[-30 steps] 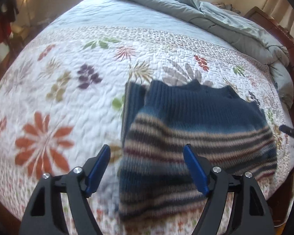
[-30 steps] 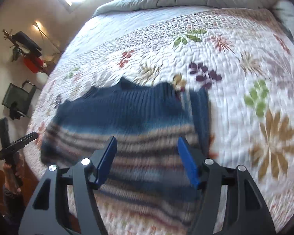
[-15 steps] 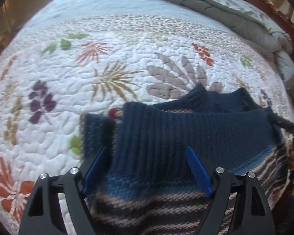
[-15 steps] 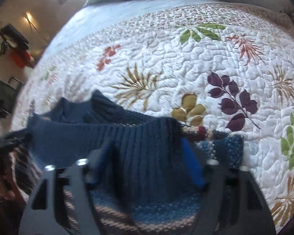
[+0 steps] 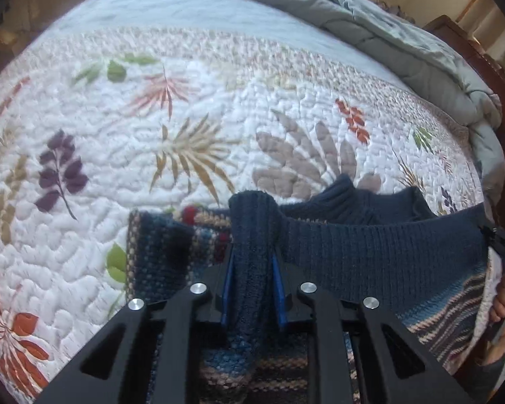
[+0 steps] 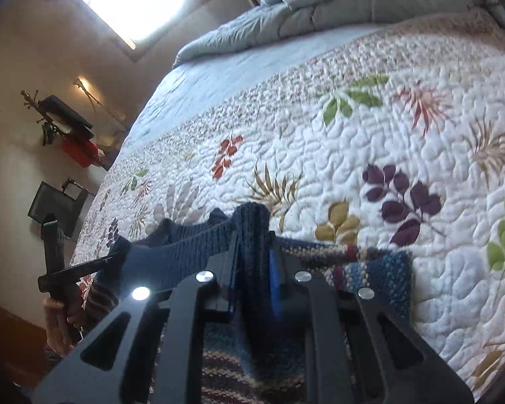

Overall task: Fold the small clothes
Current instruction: 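Grasp the ribbed hem with both grippers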

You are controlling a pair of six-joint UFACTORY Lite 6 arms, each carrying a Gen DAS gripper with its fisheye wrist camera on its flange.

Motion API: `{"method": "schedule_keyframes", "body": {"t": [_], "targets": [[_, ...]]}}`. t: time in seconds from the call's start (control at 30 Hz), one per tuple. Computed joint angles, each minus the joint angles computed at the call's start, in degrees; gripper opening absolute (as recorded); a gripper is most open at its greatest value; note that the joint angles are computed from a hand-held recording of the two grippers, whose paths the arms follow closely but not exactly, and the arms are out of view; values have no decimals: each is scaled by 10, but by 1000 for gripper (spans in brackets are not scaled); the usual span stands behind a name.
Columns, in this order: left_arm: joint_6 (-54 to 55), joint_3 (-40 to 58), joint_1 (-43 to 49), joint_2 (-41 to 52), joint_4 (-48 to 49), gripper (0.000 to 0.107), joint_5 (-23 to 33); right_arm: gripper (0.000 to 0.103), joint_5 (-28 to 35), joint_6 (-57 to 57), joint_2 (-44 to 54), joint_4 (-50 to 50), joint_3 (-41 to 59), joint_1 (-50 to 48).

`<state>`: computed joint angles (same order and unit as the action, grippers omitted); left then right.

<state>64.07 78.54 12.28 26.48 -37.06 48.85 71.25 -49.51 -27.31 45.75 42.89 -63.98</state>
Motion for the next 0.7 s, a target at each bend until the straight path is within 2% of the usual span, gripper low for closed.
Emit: {"method": "schedule_keyframes", "body": {"t": [0.17,0.3,0.33,0.37,0.4,0.5,0.6,0.7], "targets": [[43,-83,-38,-33,-24,19,-154,14,-123,40,62,-30,-41,72],[25,-67,-35,-25,-16,20,-139,16,-130,24,89,-19,-55,64],[21,-66,-30,-29,-13,21,-130,22,-134,36,75,-33,-52,72],[12,-60,-26,-31,-9,22,-116,33,-142,60,59,-53,-50,85],[2,-52,-21,-33,-5,23,-98,36,-152,91,38,-81,-48,102],[-12,-68,-14,-67,0,27,-85,36,-151,162,-19,-151,-37,152],[-27,-114,-19,-129,13,32,-103,36,-126,189,-67,-182,-28,169],[-9,-201,-27,-217,17,43,-134,36,-78,197,-99,-177,-19,186]]}}
